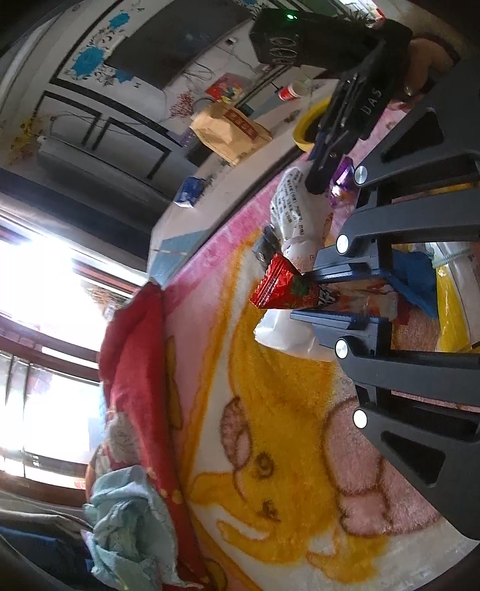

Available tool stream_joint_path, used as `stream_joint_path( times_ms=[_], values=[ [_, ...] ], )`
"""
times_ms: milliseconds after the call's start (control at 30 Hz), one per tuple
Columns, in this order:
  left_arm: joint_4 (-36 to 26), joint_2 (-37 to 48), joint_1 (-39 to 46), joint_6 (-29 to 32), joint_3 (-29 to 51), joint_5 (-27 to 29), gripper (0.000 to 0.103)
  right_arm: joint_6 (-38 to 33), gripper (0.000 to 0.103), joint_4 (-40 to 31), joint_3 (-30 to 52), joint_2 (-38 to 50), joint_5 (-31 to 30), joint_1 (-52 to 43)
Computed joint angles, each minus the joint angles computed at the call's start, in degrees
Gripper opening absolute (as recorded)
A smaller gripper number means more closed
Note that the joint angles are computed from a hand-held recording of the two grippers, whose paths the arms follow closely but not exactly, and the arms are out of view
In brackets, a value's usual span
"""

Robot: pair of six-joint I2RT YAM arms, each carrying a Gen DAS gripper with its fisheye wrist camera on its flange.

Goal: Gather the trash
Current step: 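Grasp a red snack wrapper with left gripper while right gripper grasps white plastic bags, then carry the red wrapper and white bags over the bin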

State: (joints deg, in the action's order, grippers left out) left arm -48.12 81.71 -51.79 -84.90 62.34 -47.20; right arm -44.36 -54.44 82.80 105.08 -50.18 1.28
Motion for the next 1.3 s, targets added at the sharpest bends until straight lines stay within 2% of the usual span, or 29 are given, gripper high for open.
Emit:
stream_joint_path(
  times_ms=[300,667,1067,1300],
  values=[
    [-8.67,-1.04,-4.62,-2.57,7.57,-8.44,0.013,2.96,0.013,0.53,0.22,-2.86,-3.93,-3.16],
    [-12.23,0.95,-7.54,-0.02,15.67,-13.29,0.013,7.53,0.013,1.08,3.63,-2.68,-6.76,-6.96],
    [-5.36,3.63,-6.6,8.72,18.5,-11.98,0.013,7.2,0.013,0.62,7.0,-0.74,-7.2,-11.04],
    [2.42,7.53,-5.62,17.52,21.07,-9.35,0.013,10.69,0.013,2.64,9.81,1.59,-6.09,-13.63]
  ],
)
